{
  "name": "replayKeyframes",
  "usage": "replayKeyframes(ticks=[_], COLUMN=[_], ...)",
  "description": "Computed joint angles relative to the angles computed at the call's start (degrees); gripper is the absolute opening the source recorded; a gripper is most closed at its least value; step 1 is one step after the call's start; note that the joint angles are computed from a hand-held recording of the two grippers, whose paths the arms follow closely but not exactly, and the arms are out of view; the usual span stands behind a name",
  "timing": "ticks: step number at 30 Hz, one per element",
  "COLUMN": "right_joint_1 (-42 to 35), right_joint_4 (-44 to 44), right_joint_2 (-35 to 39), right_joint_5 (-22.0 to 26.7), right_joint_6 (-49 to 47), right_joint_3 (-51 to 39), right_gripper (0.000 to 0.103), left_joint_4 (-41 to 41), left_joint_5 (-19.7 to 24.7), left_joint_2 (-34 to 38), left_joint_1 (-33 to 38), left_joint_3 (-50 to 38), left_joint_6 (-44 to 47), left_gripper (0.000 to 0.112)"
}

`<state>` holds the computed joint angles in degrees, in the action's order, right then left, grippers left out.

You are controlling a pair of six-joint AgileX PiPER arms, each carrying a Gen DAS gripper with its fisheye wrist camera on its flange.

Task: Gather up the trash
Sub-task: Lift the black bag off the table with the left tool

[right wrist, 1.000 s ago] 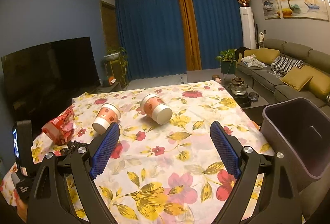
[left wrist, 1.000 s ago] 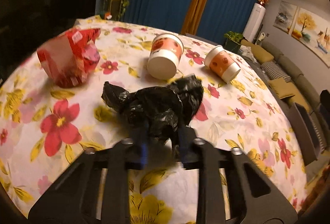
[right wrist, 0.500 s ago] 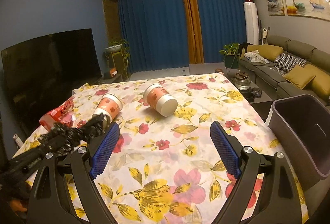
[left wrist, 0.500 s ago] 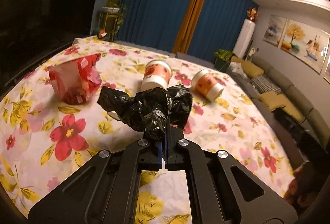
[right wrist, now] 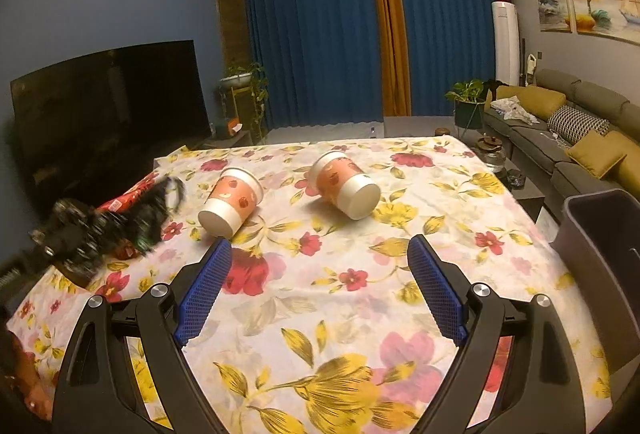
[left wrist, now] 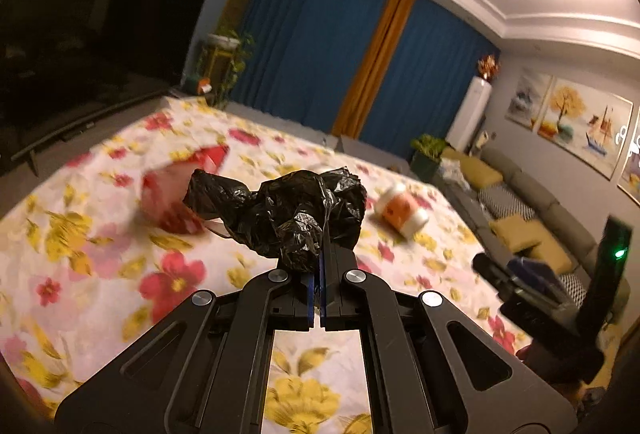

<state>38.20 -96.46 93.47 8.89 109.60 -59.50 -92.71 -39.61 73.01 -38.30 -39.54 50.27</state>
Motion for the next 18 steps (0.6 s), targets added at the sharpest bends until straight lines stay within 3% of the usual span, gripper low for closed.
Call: replayKeyframes(ticks=[6, 10, 15, 18], right_joint_1=[1.7, 2.9, 4.1, 5.2], right_joint_4=[12.3, 23.0, 42.7, 41.5], right_joint_2=[2.4, 4.5, 9.4, 12.7], right_joint_5=[0.5, 1.2, 3.4, 5.3], right_joint_6=[-12.8, -23.7, -43.6, -43.2], right_joint_3=[-3.6, -7.0, -14.3, -18.8], right_gripper=[0.087, 0.087, 0.087, 0.087], left_joint_4=[-1.0, -2.5, -2.5, -0.8], left_joint_5=[-5.3, -5.0, -6.2, -9.1], left_joint_2=[-5.5, -7.0, -3.8, -0.2], left_joint_1=[-1.0, 1.8, 3.1, 2.9], left_joint_3=[1.1, -0.1, -4.9, -7.7], left_joint_6=[1.8, 4.0, 7.2, 9.2], left_gripper=[0.0, 0.0, 0.0, 0.0])
